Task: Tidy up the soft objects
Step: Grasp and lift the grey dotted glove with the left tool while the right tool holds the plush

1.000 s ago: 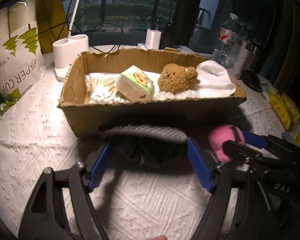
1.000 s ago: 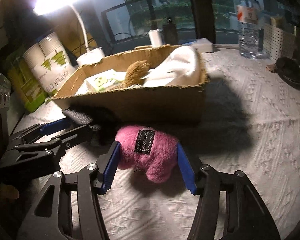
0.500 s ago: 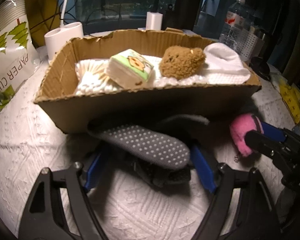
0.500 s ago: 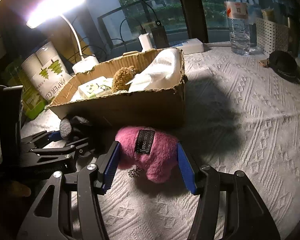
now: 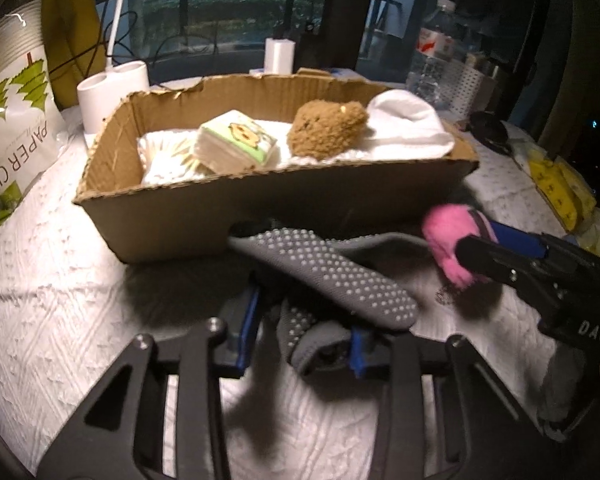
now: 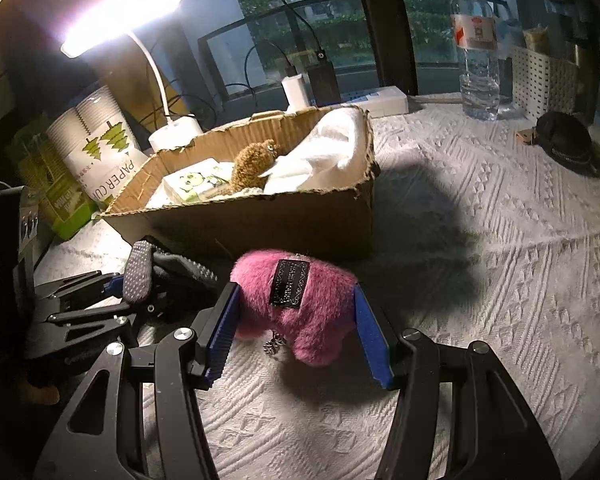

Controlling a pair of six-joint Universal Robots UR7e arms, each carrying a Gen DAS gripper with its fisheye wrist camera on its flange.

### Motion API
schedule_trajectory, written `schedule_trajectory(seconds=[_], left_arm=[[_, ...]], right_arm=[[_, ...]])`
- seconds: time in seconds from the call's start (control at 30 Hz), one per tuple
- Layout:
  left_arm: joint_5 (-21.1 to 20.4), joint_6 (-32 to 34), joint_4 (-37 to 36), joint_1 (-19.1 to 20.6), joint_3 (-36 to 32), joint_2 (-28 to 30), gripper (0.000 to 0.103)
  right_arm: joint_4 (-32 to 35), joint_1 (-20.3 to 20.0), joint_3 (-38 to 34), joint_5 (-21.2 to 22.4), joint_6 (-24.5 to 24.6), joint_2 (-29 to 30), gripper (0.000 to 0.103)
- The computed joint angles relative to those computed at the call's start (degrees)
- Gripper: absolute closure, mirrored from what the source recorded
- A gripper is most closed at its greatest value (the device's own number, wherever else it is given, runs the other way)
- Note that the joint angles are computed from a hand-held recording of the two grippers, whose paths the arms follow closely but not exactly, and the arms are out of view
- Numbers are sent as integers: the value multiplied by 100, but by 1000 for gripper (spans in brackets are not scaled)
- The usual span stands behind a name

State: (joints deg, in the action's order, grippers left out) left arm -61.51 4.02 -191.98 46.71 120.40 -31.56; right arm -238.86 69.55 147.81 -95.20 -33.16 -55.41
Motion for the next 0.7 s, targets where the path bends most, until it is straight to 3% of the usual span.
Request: schedule_trajectory(seconds=[0.7], left_arm=[[-129,174,-660,-95,494,-587,66]], right_arm=[[-111,759,-98,-543,-20,17,44]])
